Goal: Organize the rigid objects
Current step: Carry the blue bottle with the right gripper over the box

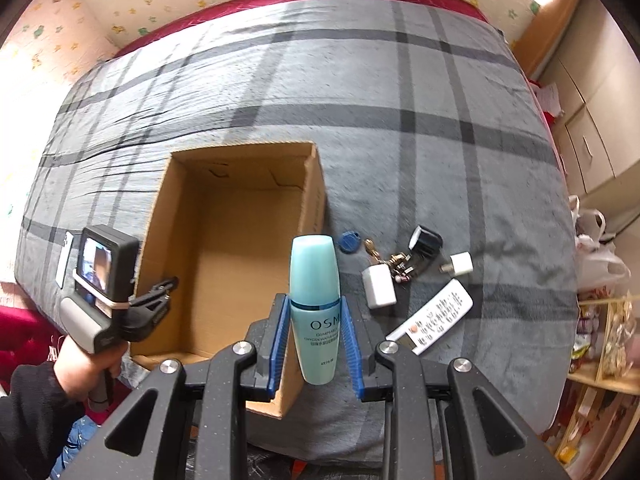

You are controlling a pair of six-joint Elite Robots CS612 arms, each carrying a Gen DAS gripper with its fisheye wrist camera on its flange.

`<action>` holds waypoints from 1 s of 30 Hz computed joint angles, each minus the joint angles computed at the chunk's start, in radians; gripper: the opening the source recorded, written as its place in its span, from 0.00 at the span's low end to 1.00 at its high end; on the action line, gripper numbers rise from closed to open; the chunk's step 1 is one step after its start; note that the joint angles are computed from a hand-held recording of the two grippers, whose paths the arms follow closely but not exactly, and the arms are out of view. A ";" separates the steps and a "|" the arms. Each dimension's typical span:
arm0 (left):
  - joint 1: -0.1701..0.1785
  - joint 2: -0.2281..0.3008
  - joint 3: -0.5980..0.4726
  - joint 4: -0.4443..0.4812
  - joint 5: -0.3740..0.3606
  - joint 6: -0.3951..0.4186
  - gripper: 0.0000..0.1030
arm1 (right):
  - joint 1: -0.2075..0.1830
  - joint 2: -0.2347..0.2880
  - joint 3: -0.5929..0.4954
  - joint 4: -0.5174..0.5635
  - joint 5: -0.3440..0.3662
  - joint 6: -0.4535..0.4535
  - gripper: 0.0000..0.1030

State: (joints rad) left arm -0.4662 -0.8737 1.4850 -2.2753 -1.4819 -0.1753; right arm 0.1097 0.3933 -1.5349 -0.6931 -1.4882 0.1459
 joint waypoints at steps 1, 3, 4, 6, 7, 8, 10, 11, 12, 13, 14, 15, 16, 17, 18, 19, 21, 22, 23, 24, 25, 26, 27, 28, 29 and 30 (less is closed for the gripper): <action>0.000 -0.001 0.000 0.000 0.000 -0.001 0.13 | 0.003 -0.003 0.008 -0.008 0.003 -0.008 0.27; 0.001 -0.003 0.002 -0.001 0.001 0.002 0.13 | 0.009 -0.010 0.023 -0.018 0.006 -0.019 0.27; 0.001 -0.004 0.002 0.000 0.001 0.000 0.13 | 0.010 -0.011 0.029 -0.023 0.009 -0.026 0.26; 0.005 -0.004 0.001 0.001 -0.003 0.002 0.13 | 0.017 -0.016 0.046 -0.034 0.015 -0.038 0.26; 0.005 -0.004 0.001 0.002 -0.005 0.000 0.13 | 0.019 -0.017 0.053 -0.039 0.018 -0.043 0.27; 0.007 -0.003 0.000 0.002 -0.007 0.002 0.13 | 0.022 -0.018 0.061 -0.043 0.026 -0.049 0.27; 0.009 -0.003 -0.001 0.003 -0.007 0.003 0.13 | 0.026 -0.020 0.072 -0.048 0.032 -0.062 0.27; 0.009 -0.003 -0.001 0.004 -0.006 0.004 0.13 | 0.030 -0.021 0.080 -0.052 0.030 -0.075 0.26; 0.009 -0.003 -0.002 0.004 -0.005 0.004 0.13 | 0.031 -0.021 0.084 -0.054 0.031 -0.081 0.26; 0.010 -0.002 -0.002 0.004 -0.006 0.003 0.13 | 0.032 -0.022 0.090 -0.056 0.036 -0.086 0.26; 0.010 -0.002 -0.003 0.004 -0.007 0.000 0.13 | 0.034 -0.022 0.097 -0.058 0.040 -0.091 0.27; 0.010 -0.002 -0.003 0.004 -0.008 -0.004 0.13 | 0.037 -0.023 0.104 -0.062 0.039 -0.096 0.27; 0.011 -0.002 -0.003 0.005 -0.008 -0.006 0.13 | 0.038 -0.023 0.112 -0.066 0.039 -0.101 0.27; 0.012 -0.002 -0.004 0.007 -0.010 -0.009 0.13 | 0.040 -0.023 0.120 -0.070 0.044 -0.106 0.27; 0.013 -0.002 -0.004 0.008 -0.012 -0.010 0.13 | 0.041 -0.022 0.127 -0.073 0.048 -0.109 0.27; 0.014 -0.002 -0.005 0.009 -0.014 -0.013 0.13 | 0.043 -0.022 0.135 -0.076 0.051 -0.112 0.27; 0.016 -0.002 -0.005 0.010 -0.017 -0.012 0.13 | 0.049 -0.020 0.152 -0.086 0.052 -0.121 0.26; 0.017 -0.003 -0.005 0.009 -0.018 -0.012 0.12 | 0.052 -0.019 0.162 -0.091 0.053 -0.129 0.26; 0.018 -0.003 -0.004 0.008 -0.020 -0.011 0.12 | 0.055 -0.017 0.169 -0.095 0.052 -0.135 0.27; 0.019 -0.003 -0.004 0.008 -0.021 -0.010 0.12 | 0.058 -0.016 0.175 -0.099 0.050 -0.142 0.27; 0.019 -0.003 -0.004 0.008 -0.020 -0.009 0.12 | 0.060 -0.016 0.182 -0.102 0.050 -0.147 0.27; 0.019 -0.004 -0.003 0.007 -0.020 -0.008 0.12 | 0.063 -0.014 0.188 -0.105 0.051 -0.150 0.27; 0.019 -0.004 -0.003 0.007 -0.021 -0.010 0.12 | 0.065 -0.013 0.196 -0.108 0.053 -0.152 0.26; 0.021 -0.004 -0.002 0.006 -0.023 -0.009 0.12 | 0.067 -0.011 0.202 -0.110 0.057 -0.155 0.27; 0.022 -0.005 -0.001 0.006 -0.025 -0.009 0.12 | 0.068 -0.009 0.208 -0.114 0.065 -0.156 0.27; 0.022 -0.006 -0.001 0.005 -0.026 -0.008 0.12 | 0.069 -0.007 0.213 -0.117 0.066 -0.158 0.27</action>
